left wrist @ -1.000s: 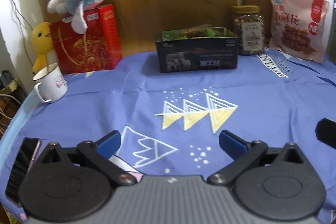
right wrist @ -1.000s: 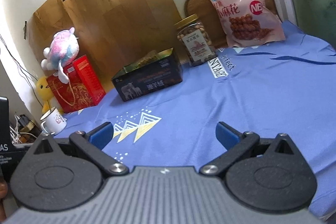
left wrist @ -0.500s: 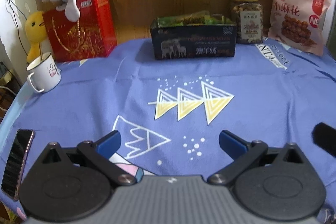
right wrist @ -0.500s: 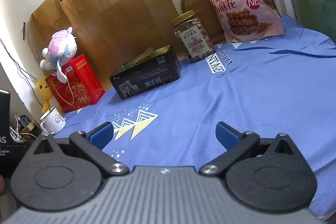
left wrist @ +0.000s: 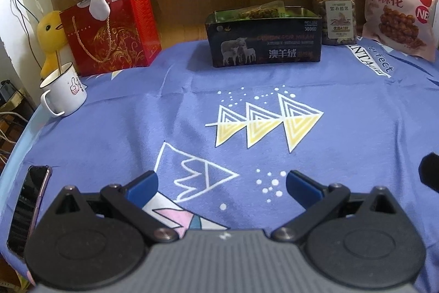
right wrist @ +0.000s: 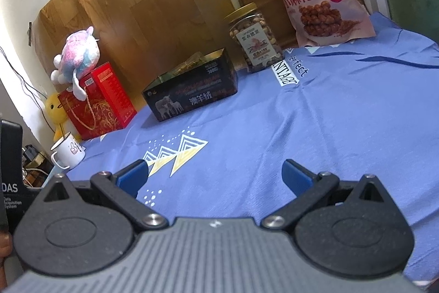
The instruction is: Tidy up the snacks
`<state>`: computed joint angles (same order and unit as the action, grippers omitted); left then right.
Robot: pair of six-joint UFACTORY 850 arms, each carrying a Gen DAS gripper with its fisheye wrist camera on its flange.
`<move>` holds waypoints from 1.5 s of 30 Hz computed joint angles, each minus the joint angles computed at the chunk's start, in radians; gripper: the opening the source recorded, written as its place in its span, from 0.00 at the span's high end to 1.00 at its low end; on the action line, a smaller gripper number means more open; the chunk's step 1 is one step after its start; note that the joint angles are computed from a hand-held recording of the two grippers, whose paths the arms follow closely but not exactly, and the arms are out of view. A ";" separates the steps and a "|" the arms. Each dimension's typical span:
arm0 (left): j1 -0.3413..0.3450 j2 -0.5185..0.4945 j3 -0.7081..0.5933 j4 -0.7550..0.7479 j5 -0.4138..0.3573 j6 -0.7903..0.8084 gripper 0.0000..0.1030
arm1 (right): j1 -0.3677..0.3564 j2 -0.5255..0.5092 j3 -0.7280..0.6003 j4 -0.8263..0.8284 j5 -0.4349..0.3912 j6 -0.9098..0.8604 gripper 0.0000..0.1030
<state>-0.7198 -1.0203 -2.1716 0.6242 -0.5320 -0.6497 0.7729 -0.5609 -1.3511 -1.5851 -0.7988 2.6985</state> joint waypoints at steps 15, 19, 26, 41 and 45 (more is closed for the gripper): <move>0.001 -0.001 0.002 -0.013 0.005 0.020 0.00 | -0.002 -0.001 -0.002 -0.003 0.005 0.001 0.00; 0.000 0.001 0.004 -0.012 0.007 0.021 0.00 | -0.002 0.000 -0.001 -0.003 0.004 0.003 0.00; -0.003 0.005 0.009 -0.009 0.011 0.026 0.00 | -0.003 0.002 0.003 -0.006 0.003 0.005 0.00; -0.001 0.018 0.027 -0.007 0.029 0.020 0.00 | 0.005 0.000 -0.007 0.002 -0.025 -0.028 0.00; 0.000 0.018 0.027 -0.003 0.029 0.016 0.00 | 0.007 -0.005 -0.015 0.003 -0.029 -0.038 0.00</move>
<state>-0.7201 -1.0026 -2.1450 0.6208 -0.5032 -0.6336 0.7797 -0.5654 -1.3662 -1.5821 -0.8276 2.6609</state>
